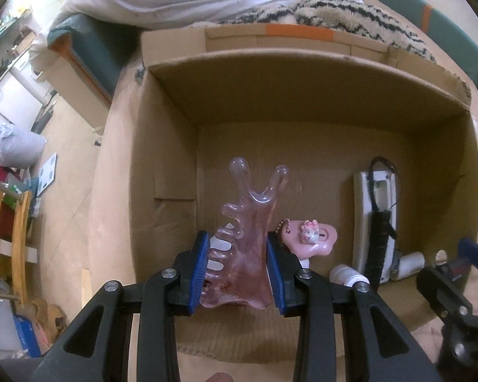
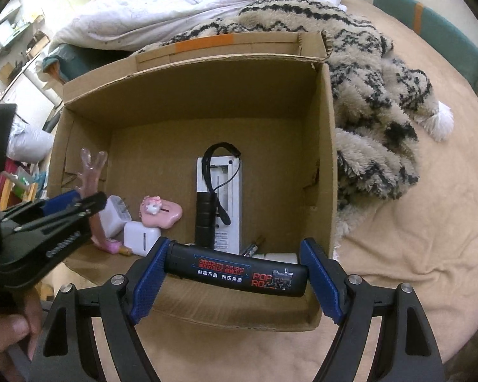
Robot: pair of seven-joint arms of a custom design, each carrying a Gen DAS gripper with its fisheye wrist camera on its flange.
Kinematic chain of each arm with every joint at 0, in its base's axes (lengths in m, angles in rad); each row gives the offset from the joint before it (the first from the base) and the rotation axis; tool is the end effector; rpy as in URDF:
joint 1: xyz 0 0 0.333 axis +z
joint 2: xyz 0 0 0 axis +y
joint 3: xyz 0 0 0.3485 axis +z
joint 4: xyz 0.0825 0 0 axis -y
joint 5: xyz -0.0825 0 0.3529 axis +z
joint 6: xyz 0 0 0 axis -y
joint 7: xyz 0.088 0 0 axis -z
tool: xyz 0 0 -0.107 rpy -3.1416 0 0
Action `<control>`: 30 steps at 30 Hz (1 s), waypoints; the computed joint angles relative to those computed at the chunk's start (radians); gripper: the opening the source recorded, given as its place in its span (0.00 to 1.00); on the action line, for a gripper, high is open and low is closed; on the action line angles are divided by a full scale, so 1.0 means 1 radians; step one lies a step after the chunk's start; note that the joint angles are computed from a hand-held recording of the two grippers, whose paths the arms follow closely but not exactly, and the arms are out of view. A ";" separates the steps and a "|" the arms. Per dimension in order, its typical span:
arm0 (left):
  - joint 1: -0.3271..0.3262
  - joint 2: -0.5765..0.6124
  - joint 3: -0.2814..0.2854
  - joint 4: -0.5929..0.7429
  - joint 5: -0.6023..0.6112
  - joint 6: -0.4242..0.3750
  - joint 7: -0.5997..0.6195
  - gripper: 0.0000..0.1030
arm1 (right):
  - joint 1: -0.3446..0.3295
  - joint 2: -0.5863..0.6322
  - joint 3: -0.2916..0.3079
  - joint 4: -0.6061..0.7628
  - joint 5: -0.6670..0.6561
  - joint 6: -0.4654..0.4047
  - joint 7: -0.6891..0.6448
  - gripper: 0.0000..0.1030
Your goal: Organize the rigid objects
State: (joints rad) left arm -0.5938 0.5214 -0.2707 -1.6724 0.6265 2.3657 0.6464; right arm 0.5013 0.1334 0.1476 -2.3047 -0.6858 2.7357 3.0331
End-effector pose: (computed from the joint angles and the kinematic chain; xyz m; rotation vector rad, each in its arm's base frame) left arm 0.4723 -0.4971 0.3762 -1.6590 2.2516 -0.3356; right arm 0.4069 0.3375 0.3708 -1.7172 2.1505 -0.3499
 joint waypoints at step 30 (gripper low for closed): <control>0.057 -0.323 -0.002 -0.313 0.201 0.140 -0.285 0.87 | -0.029 -0.099 -0.042 -0.056 -0.537 0.191 0.570 1.00</control>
State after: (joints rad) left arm -0.5369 0.1987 -0.2726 -1.9852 0.8272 2.5059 0.3610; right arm 0.4719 0.0344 0.1056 -2.3607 -1.2231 2.9271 3.6028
